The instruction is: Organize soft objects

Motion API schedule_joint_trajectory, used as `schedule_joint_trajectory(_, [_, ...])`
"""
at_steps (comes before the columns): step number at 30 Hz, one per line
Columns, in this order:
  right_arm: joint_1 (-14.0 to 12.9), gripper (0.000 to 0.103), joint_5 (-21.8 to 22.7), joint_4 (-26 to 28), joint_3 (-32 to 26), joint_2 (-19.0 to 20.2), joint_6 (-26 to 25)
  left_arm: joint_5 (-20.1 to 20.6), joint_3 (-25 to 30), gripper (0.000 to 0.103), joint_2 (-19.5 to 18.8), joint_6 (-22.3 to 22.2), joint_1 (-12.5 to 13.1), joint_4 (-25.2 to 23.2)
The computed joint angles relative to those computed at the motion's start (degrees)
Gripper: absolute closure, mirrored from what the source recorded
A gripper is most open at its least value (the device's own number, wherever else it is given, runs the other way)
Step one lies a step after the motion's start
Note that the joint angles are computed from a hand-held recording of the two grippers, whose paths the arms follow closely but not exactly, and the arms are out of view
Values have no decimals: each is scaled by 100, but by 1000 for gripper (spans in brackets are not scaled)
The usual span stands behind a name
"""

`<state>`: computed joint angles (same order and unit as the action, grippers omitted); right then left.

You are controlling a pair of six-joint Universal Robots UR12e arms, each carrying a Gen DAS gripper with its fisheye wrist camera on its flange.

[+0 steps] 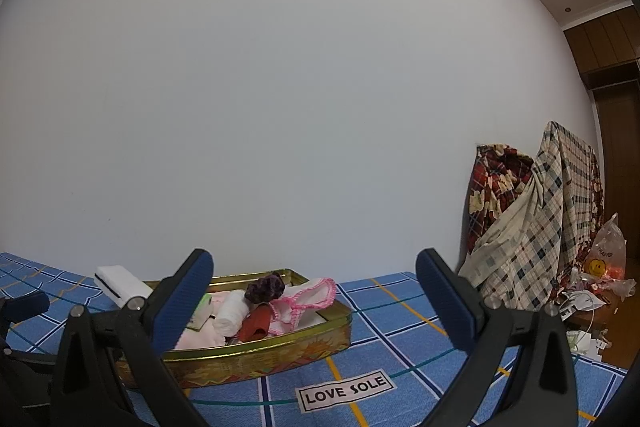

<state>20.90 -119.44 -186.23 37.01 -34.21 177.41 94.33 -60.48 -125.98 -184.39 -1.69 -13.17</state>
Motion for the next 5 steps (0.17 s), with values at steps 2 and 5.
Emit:
schedule_joint_trajectory(2, [-2,0,6,-1,0,1,-7,40,9,2,-7,33,-13,0])
schedule_joint_trajectory(5, [1,0,-19,1,15,-8,1,20,43,2,-27,75,-22,-24])
